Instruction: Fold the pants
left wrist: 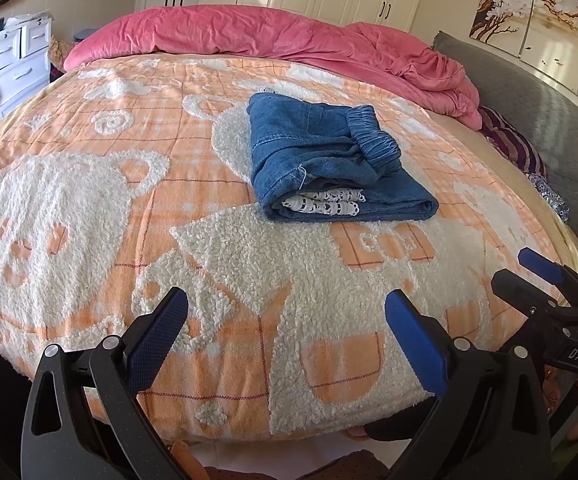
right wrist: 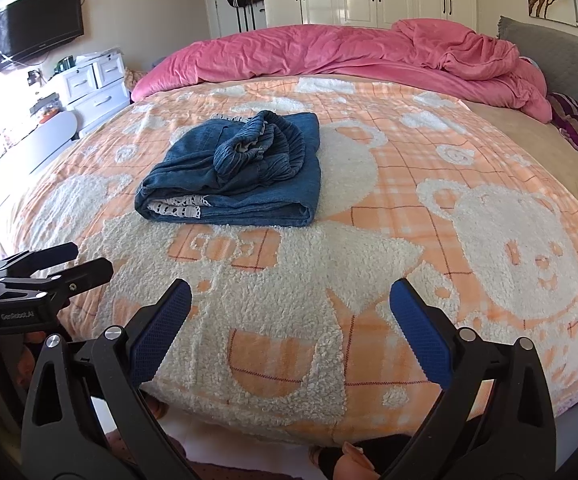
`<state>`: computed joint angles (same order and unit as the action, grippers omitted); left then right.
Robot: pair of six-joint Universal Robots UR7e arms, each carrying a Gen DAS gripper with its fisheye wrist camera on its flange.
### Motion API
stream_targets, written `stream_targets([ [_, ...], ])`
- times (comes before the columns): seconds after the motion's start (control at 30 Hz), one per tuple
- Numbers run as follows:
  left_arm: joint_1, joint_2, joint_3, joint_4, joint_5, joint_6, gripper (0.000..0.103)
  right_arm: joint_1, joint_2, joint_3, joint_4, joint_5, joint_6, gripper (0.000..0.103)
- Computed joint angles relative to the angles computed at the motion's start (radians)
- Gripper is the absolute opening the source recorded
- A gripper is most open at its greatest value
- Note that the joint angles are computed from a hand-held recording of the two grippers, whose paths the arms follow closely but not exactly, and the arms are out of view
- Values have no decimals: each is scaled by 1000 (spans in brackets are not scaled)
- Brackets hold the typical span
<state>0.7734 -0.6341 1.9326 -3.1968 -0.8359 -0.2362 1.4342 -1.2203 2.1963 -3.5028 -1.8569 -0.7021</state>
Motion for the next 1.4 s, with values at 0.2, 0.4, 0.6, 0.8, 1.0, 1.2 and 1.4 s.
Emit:
stream_targets([
  [0.2, -2, -2, 1, -1, 4, 1, 99, 0, 1, 1, -9, 0, 4, 94],
  [0.4, -5, -7, 0, 6, 12, -3, 99, 1, 2, 1, -11, -5, 4, 94],
  [0.6, -8, -10, 5, 2, 15, -3, 99, 2, 2, 5, -14, -7, 6, 94],
  [0.8, -9, -10, 5, -1, 15, 1, 99, 2, 2, 3, -10, -10, 4, 94],
  [1.0, -11, -12, 6, 2, 16, -3, 99, 3, 4, 2, -11, -11, 5, 94],
  [1.2, -13, -11, 6, 1, 18, -1, 99, 1, 3, 2, -11, -13, 3, 94],
  [1.4, -16, -12, 6, 1, 17, 6, 99, -2, 1, 2, -9, -11, 1, 94],
])
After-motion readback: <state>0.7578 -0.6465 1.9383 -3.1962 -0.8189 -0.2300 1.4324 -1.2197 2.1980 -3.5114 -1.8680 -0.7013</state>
